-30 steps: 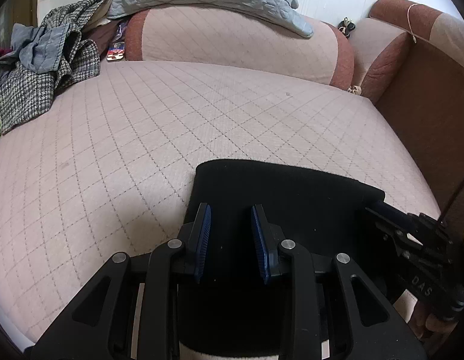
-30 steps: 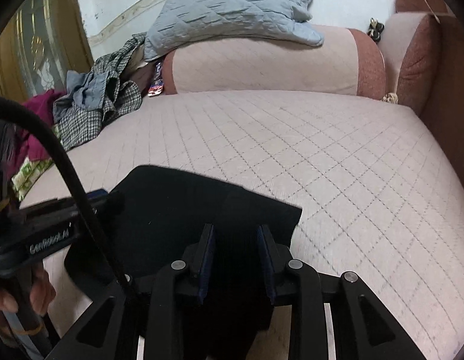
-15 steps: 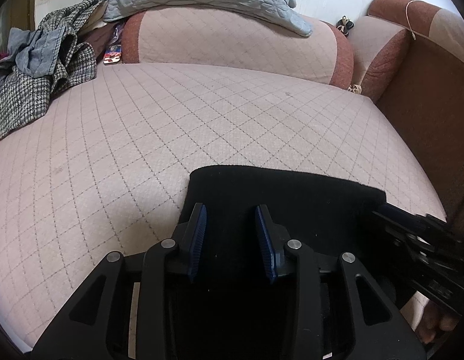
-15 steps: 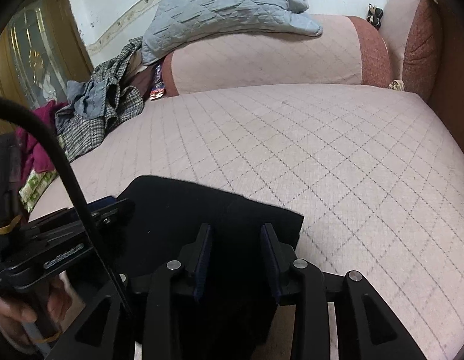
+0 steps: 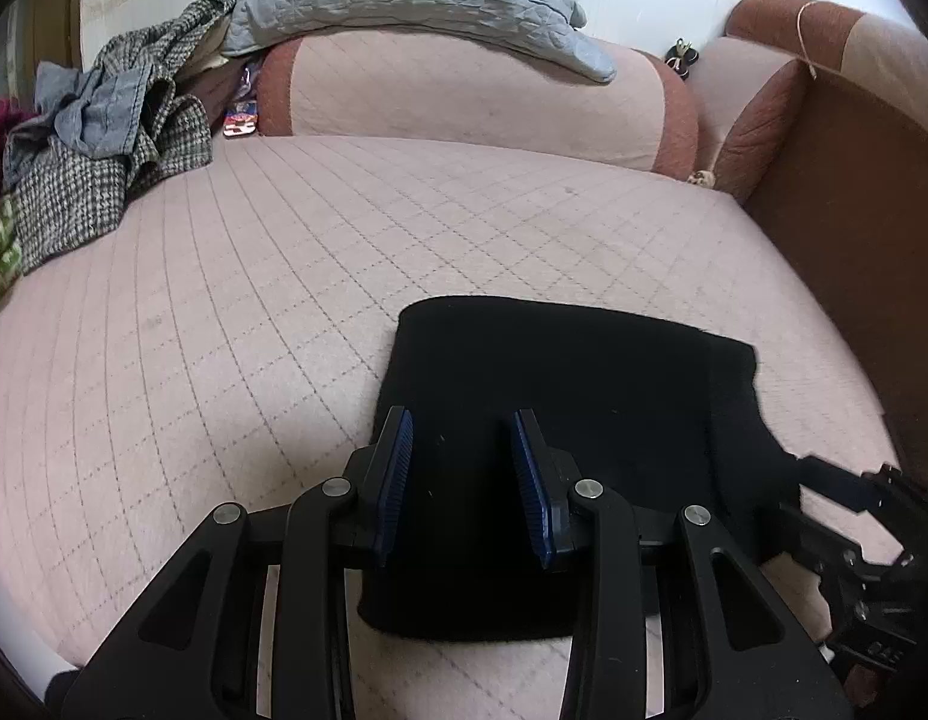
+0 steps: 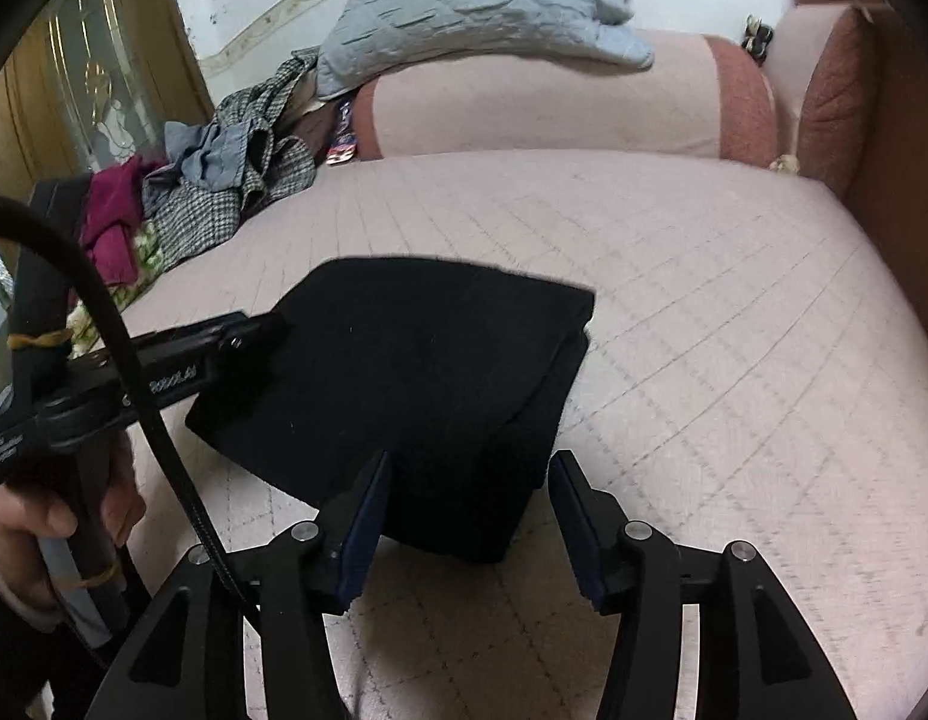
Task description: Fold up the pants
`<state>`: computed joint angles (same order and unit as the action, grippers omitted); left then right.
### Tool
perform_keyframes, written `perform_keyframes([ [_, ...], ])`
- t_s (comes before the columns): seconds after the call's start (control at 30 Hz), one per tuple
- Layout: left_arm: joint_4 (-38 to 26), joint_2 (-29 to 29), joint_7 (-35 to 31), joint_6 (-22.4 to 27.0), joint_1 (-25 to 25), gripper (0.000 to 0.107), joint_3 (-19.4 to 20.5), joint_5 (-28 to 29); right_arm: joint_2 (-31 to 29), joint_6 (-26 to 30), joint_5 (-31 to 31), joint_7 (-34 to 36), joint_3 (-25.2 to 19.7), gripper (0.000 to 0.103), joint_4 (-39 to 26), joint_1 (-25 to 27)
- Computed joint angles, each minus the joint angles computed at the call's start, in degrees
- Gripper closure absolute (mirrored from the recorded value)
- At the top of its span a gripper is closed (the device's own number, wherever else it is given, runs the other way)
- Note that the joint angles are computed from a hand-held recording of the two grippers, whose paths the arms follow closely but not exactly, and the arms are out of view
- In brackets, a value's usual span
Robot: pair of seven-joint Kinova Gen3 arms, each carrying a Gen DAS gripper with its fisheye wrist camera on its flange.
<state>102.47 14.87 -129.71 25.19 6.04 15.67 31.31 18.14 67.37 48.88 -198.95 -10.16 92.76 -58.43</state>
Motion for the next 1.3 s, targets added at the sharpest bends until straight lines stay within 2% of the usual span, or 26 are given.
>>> perform_keyframes([
  [0.1, 0.61, -1.43, -0.53, 0.79, -0.48, 0.074, -0.13, 0.63, 1.82, 6.01, -0.97, 3.63, 0.90, 0.052, -4.45, -1.79],
  [0.3, 2.18, -3.83, -7.40, 3.17, -2.78, 0.074, -0.05, 7.22, 2.15, 9.89, -0.10, 2.75, 0.74, 0.052, -7.29, -3.17],
  [0.47, 2.20, -4.32, -14.68, 6.35, -3.58, 0.074, -1.24, 12.75, 3.26, 12.63, -0.92, 5.14, 1.09, 0.052, -10.50, -3.33],
  [0.63, 0.24, -3.35, -15.61, 9.10, -3.00, 0.074, -3.21, 14.26, 4.59, 15.05, -1.83, 7.14, 1.91, 0.052, -12.80, -3.39],
  [0.8, 0.58, -2.36, -15.27, 7.11, -2.57, 0.074, -3.74, 14.28, 4.78, 12.82, -2.90, 8.06, 2.51, 0.052, -12.66, -2.14],
  [0.93, -0.64, -0.31, -14.05, 8.35, -2.83, 0.074, -3.59, 12.66, 5.10, 11.82, -3.77, 9.17, 3.05, 0.052, -12.72, -1.33],
  [1.07, -1.85, 1.65, -14.03, 9.52, -4.73, 0.074, -2.68, 13.51, 3.25, 8.68, -3.87, 6.17, 3.34, 0.052, -9.47, -0.39],
  [1.13, -3.16, 2.86, -11.46, 10.36, -4.53, 0.074, -3.60, 12.59, 1.84, 6.34, -3.66, 3.58, 3.16, 0.048, -6.85, 0.36],
  [1.2, -5.41, 4.53, -9.62, 13.27, -5.65, 0.066, -3.41, 12.04, 0.20, 3.31, -3.51, 0.95, 2.71, 0.044, -3.77, 1.54],
  [1.23, -5.90, 5.20, -9.77, 13.84, -6.85, 0.050, -2.59, 12.61, -0.56, 1.83, -3.27, -0.55, 2.48, 0.043, -2.24, 2.08],
  [1.27, -5.75, 5.44, -10.29, 13.48, -7.13, 0.041, -2.72, 13.68, -1.30, 0.16, -2.98, -2.24, 2.24, 0.043, -0.65, 2.62],
  [1.3, -5.83, 5.66, -10.34, 13.57, -7.10, 0.041, -3.11, 14.28, -1.87, -1.29, -2.77, -3.39, 1.96, 0.043, 0.60, 3.25],
])
